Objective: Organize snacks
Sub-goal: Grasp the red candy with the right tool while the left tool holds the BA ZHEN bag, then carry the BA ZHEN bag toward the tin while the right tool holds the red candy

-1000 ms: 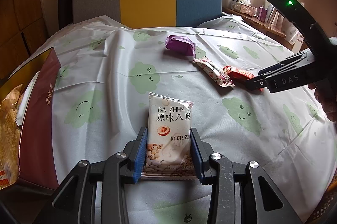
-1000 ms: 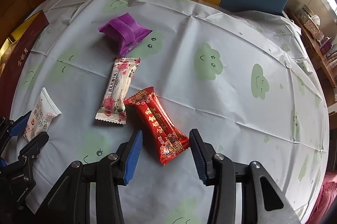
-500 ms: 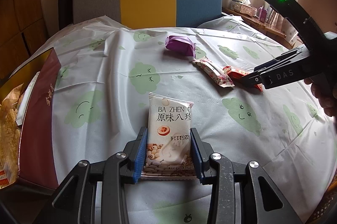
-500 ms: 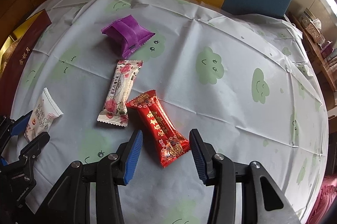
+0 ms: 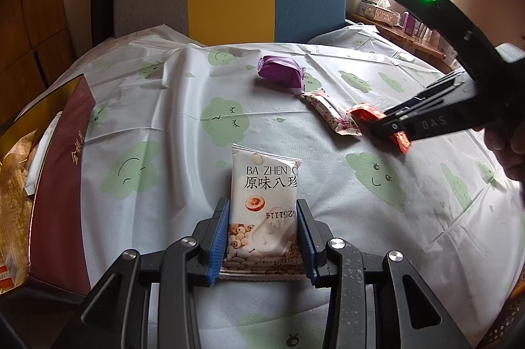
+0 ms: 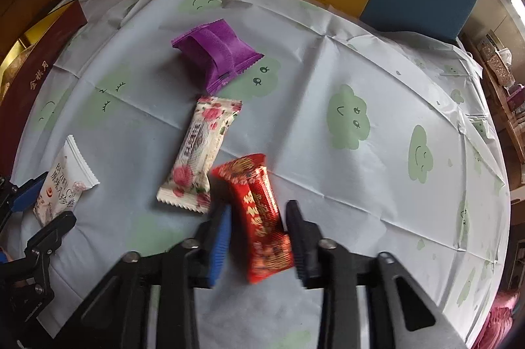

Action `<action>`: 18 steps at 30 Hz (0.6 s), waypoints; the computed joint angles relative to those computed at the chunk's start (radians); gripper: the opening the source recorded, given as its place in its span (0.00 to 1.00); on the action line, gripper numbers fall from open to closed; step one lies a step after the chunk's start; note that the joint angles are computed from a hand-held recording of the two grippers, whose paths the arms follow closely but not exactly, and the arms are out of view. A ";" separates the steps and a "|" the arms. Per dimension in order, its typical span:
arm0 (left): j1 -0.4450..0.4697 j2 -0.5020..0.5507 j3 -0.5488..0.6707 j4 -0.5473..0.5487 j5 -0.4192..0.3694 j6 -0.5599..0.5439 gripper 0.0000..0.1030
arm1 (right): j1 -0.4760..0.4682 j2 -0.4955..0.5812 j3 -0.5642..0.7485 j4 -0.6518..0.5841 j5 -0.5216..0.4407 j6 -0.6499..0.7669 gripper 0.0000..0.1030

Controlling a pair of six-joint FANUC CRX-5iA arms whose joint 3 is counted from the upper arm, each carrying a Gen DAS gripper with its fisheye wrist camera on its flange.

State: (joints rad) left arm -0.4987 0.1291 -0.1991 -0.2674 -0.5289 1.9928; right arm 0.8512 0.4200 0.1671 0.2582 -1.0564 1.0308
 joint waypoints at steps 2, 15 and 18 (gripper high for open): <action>0.000 -0.001 -0.001 -0.002 0.000 0.002 0.39 | 0.013 -0.014 -0.019 0.014 -0.009 -0.004 0.22; -0.009 0.003 0.005 -0.023 0.000 0.027 0.39 | 0.030 -0.163 -0.200 -0.081 0.071 -0.073 0.25; -0.012 0.004 0.008 -0.032 -0.003 0.034 0.39 | 0.017 -0.170 -0.212 -0.095 0.094 -0.060 0.25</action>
